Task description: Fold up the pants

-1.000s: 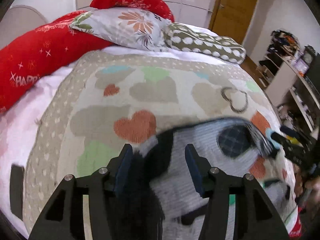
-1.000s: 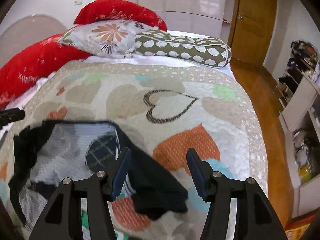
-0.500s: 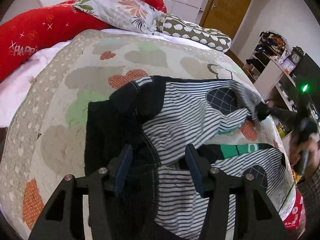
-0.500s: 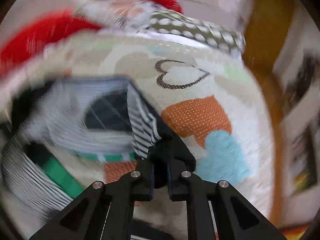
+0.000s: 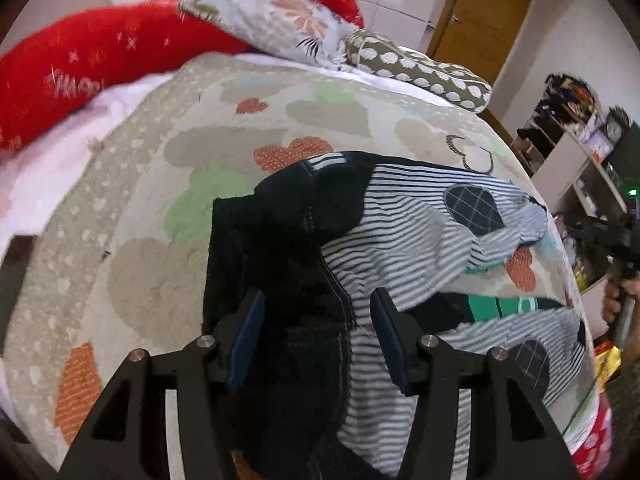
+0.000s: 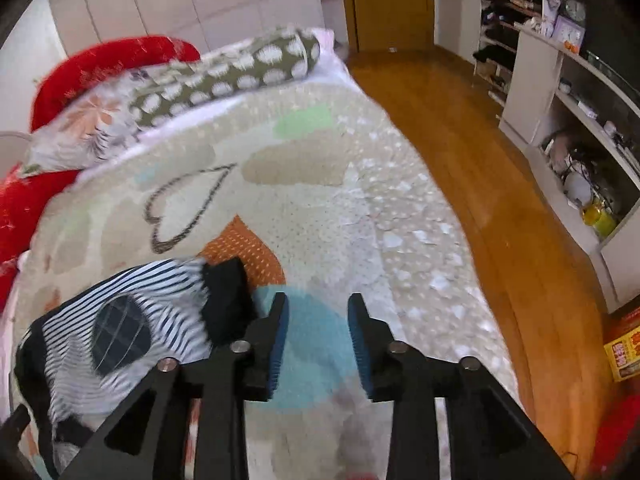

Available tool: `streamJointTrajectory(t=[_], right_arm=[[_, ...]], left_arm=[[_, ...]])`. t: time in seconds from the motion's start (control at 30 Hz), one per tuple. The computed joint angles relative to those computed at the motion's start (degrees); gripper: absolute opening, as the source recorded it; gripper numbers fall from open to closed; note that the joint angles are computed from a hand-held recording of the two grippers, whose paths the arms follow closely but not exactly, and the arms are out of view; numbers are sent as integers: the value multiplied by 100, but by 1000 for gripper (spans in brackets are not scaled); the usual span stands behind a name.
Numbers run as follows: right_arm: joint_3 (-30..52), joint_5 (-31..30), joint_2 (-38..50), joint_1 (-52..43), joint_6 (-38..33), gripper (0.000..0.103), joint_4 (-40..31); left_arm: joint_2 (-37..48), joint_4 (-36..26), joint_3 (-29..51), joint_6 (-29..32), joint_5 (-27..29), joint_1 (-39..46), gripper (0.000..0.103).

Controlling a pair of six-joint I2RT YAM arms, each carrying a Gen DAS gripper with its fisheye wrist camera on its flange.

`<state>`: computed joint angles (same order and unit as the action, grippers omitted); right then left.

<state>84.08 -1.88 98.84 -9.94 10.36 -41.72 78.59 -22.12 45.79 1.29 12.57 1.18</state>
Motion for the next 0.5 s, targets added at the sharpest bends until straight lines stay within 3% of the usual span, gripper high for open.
streamJointTrajectory(t=[0.17, 0.37, 0.5], right_arm=[[-1441, -978, -1688, -173, -617, 40, -225], [-3196, -1033, -3526, -195, -873, 48, -203], [-3896, -1257, -4389, -546, -969, 49, -480]], left_arm=[[-1138, 28, -830, -45, -52, -248, 68], [-1290, 85, -1626, -148, -966, -342, 68], [-1695, -363, -1769, 116, -267, 631, 68]])
